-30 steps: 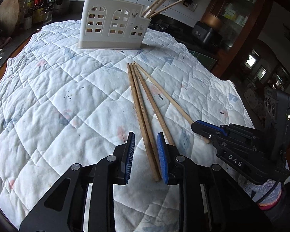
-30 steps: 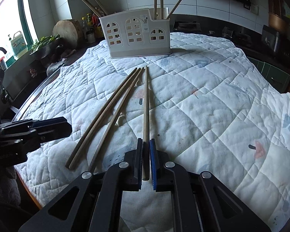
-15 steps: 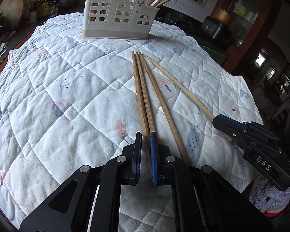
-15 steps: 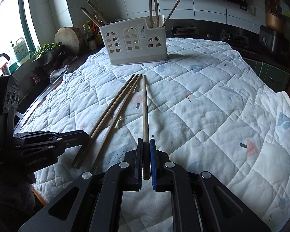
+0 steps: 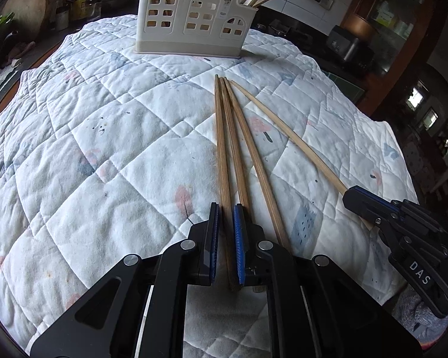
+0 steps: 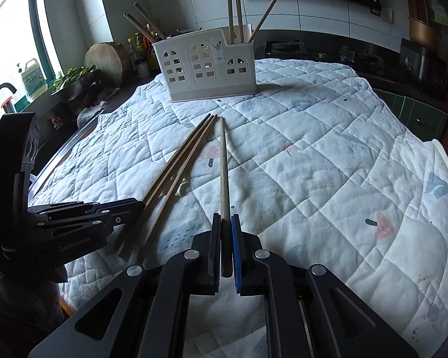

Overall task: Organize utensils
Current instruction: 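Close the left tool on one wooden chopstick and lift it, then carry the chopstick with the left tool and drop it into the caddy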

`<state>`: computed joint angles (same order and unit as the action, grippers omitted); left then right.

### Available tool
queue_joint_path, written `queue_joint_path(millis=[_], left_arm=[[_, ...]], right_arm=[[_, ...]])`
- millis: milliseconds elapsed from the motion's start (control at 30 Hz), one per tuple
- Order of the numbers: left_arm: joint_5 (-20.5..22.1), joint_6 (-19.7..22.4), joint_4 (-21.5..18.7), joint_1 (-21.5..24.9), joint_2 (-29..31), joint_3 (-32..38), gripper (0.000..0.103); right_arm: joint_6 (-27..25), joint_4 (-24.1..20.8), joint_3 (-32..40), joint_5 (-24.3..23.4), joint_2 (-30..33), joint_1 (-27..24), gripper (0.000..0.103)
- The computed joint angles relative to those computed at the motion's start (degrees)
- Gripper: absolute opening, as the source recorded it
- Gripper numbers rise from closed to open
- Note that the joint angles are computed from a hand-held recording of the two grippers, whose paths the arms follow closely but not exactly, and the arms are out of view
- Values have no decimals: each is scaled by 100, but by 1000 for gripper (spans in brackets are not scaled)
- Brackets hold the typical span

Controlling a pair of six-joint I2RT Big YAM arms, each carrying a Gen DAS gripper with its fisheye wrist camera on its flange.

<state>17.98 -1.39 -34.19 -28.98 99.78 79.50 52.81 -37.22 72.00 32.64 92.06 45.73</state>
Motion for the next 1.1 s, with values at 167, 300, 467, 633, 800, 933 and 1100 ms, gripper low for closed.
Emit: queue_joint_path(millis=[167,300,467,633,800,933,1100], left_arm=[[-201,163,96,-75,-48,-70,8],[55,113,-6,49,-18,27,7],[238,179,126,198,-179,21,7],[466,205,347,364,-350,125,6],[609,263,436,456,-356,410,6],[816,263,393,520,-270,698,6],[944,290,195,554,-30,1318,6]], right_arm=[[-15,10,26,47,-17,4,7],[-142,-53,121,217,-80,21,7],[-408,-155,309,454,-181,-10,7],[-802,-175,569,596,-242,-102,7],[-1228,-210,905,559,-226,-266,7],[-1531,-312,1222,441,-186,-448,7],[-1820,-461,1654,171,-115,-757,7]])
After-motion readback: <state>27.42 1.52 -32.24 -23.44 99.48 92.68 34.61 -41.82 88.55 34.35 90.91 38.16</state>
